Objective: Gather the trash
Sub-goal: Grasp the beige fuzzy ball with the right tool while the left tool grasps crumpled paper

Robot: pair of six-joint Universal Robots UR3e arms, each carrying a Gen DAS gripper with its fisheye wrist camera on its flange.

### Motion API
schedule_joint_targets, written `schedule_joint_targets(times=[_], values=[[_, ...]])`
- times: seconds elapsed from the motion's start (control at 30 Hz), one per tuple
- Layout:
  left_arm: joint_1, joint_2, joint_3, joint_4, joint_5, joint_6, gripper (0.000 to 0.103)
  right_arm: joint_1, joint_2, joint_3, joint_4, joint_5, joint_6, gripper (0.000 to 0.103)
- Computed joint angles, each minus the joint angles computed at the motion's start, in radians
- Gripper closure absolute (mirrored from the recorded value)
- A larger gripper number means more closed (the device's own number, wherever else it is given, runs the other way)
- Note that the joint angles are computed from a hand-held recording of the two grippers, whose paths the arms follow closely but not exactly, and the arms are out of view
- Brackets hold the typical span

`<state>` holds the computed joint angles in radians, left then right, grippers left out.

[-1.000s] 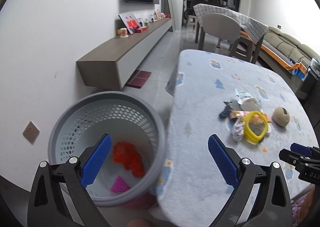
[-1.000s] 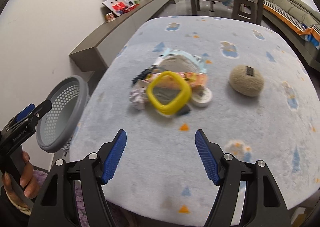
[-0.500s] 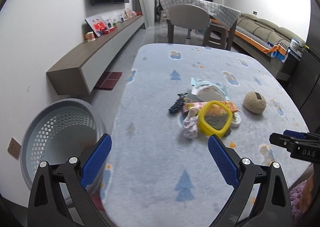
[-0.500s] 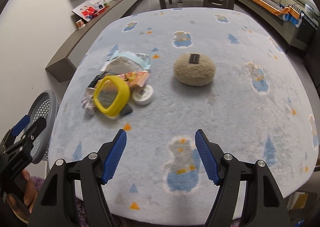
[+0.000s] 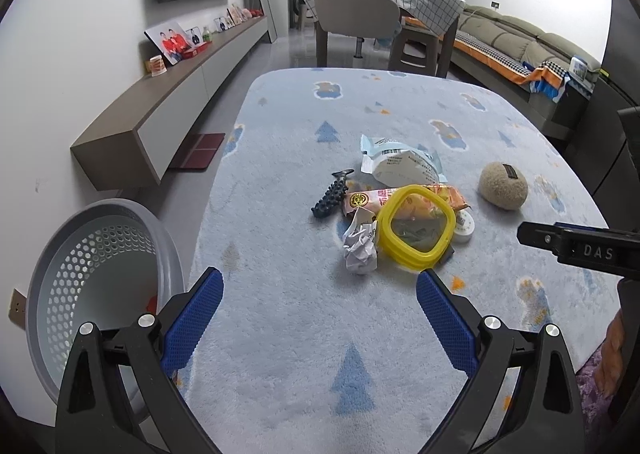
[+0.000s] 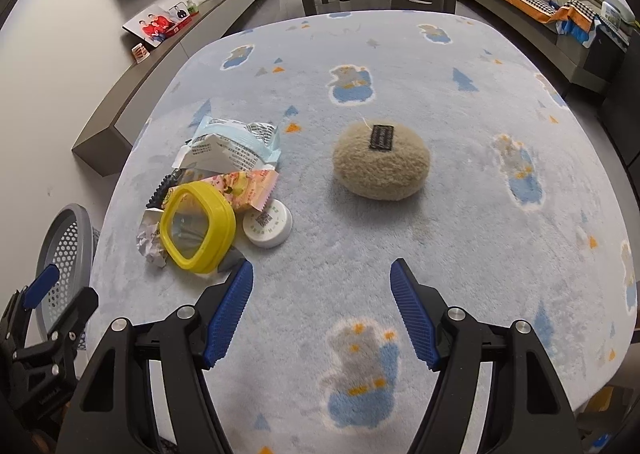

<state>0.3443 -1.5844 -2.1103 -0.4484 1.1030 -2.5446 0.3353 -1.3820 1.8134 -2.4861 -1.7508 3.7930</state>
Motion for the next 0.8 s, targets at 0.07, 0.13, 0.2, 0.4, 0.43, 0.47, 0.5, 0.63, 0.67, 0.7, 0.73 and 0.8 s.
schedule_joint_targets(times=[0.07,0.13,0.2,0.4,0.43,0.47,0.5,0.63,0.67,0.7,0.73,0.8], values=[[-0.007,-0.018,0.01,0.003,0.012,0.001,0.008,-0.005,0.019,-0.02,-0.006,0.003,-0.008,0.035],[-0.011,-0.035,0.022,-0.002,0.023,0.001,0.008,-0.011,0.03,-0.029,-0.015,0.005,-0.014,0.035],[-0.016,-0.047,0.028,-0.002,0.035,-0.002,0.008,-0.025,0.039,-0.034,-0.027,0.012,-0.023,0.035],[-0.017,-0.053,0.035,-0.006,0.041,-0.012,0.008,-0.072,0.016,-0.005,-0.049,0.002,-0.044,0.035],[-0.017,-0.05,0.032,-0.004,0.04,-0.014,0.008,-0.083,0.01,0.005,-0.052,0.002,-0.049,0.035],[-0.017,-0.048,0.03,-0.002,0.039,-0.015,0.008,-0.099,0.003,0.018,-0.06,0.007,-0.055,0.035],[-0.017,-0.043,0.025,0.001,0.038,-0.015,0.008,-0.115,0.0,0.029,-0.068,0.013,-0.062,0.035],[-0.023,-0.039,0.02,0.011,0.045,-0.02,0.008,-0.163,0.026,0.036,-0.097,0.029,-0.097,0.035],[-0.024,-0.037,0.019,0.013,0.048,-0.023,0.008,-0.172,0.043,0.025,-0.103,0.031,-0.107,0.035],[-0.026,-0.037,0.018,0.017,0.052,-0.029,0.008,-0.178,0.06,0.011,-0.106,0.034,-0.118,0.035],[-0.026,-0.037,0.018,0.02,0.055,-0.033,0.008,-0.181,0.075,-0.002,-0.104,0.037,-0.127,0.035],[-0.027,-0.037,0.015,0.031,0.064,-0.041,0.008,-0.187,0.113,-0.04,-0.091,0.041,-0.146,0.035]])
